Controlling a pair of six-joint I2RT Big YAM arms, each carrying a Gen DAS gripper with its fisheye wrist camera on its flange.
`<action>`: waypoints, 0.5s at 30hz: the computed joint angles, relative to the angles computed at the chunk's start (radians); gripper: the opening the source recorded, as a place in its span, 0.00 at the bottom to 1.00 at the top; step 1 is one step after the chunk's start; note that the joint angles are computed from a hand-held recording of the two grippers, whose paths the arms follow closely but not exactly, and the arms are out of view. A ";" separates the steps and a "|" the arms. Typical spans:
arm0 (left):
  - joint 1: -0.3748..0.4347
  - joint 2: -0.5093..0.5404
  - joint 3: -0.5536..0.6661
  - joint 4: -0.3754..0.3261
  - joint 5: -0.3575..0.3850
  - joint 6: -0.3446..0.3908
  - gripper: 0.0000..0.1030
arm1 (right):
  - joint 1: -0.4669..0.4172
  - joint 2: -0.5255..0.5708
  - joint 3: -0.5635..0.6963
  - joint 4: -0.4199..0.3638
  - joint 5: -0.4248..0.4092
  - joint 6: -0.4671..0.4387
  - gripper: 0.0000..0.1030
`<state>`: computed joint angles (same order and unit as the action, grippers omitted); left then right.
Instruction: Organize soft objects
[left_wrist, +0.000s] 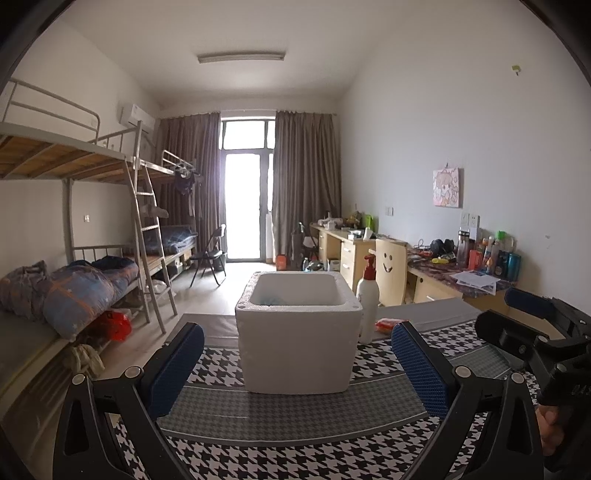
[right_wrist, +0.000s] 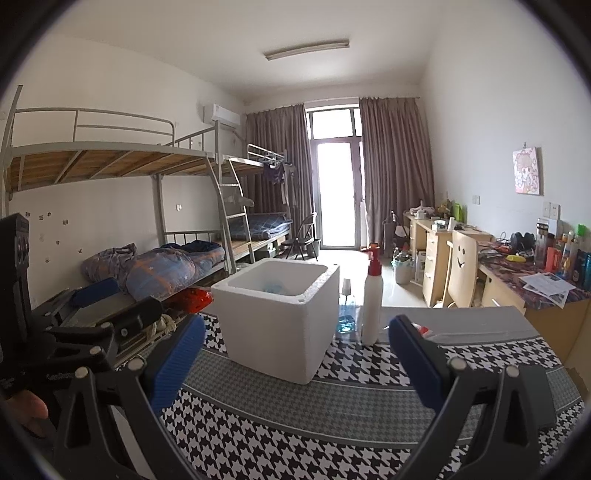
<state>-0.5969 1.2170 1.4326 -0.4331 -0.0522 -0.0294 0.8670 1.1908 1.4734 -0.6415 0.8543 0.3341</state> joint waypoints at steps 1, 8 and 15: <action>-0.002 -0.004 -0.006 0.006 -0.005 0.000 0.99 | 0.005 -0.003 -0.006 0.005 0.006 0.000 0.98; -0.013 -0.015 -0.027 0.018 -0.020 0.002 0.99 | 0.033 -0.018 -0.035 0.029 0.057 0.010 0.98; -0.020 -0.041 -0.078 0.061 -0.028 0.008 0.99 | 0.054 -0.041 -0.089 0.114 0.101 -0.018 0.98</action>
